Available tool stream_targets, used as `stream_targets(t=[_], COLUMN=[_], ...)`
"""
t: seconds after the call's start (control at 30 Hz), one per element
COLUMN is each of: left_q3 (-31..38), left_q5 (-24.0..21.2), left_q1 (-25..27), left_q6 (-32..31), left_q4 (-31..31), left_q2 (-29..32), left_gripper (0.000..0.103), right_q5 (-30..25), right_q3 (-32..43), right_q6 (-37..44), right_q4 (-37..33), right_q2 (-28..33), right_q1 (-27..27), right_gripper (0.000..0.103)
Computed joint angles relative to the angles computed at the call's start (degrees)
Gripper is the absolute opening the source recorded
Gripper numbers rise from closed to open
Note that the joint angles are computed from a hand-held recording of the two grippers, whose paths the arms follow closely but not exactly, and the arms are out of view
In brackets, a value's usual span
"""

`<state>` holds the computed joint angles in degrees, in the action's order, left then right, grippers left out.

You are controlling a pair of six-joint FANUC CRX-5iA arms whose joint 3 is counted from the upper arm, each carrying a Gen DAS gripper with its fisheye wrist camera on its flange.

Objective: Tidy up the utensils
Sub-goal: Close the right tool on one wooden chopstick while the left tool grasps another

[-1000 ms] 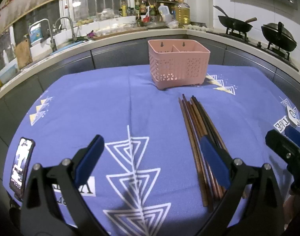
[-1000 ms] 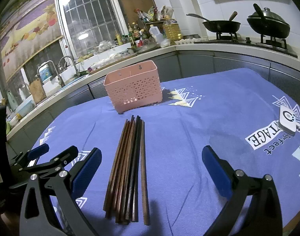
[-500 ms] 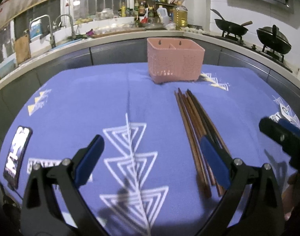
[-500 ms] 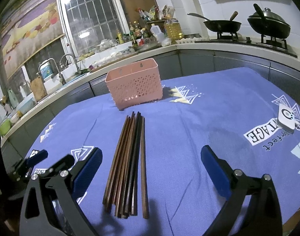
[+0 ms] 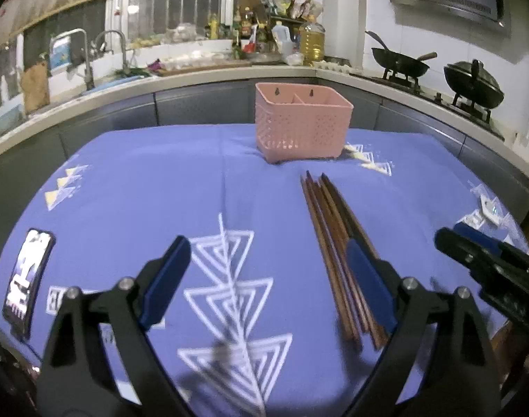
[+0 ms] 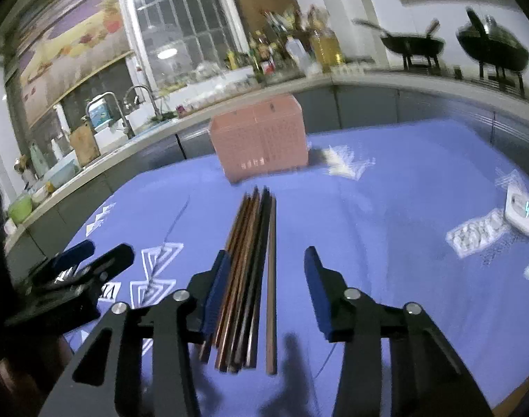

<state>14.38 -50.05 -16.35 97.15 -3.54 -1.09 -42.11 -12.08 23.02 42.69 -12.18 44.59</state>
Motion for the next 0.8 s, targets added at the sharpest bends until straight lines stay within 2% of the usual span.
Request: stream_targets(t=[0.1, 0.23, 0.43, 0.8], left_q3=[2.9, 6.8, 7.9, 7.5], left_q5=[2.1, 2.4, 2.1, 2.0], left_q1=[-1.1, -3.2, -3.5, -3.5], left_q6=[2.8, 7.3, 8.5, 8.9], left_q4=[-5.1, -12.1, -12.5, -12.8], left_q2=[0.9, 2.6, 3.6, 3.7], left_gripper=[0.082, 0.081, 0.081, 0.081], right_q5=[3.1, 6.1, 6.3, 5.9], right_q3=[-1.0, -2.3, -2.3, -1.8], right_q6=[-4.3, -10.5, -8.1, -6.6], right_q4=[8.6, 18.3, 14.6, 11.8], right_q2=[-0.3, -0.1, 0.4, 0.9], right_q1=[-1.1, -2.7, -2.5, -2.4], right_gripper=[0.043, 0.043, 0.043, 0.043])
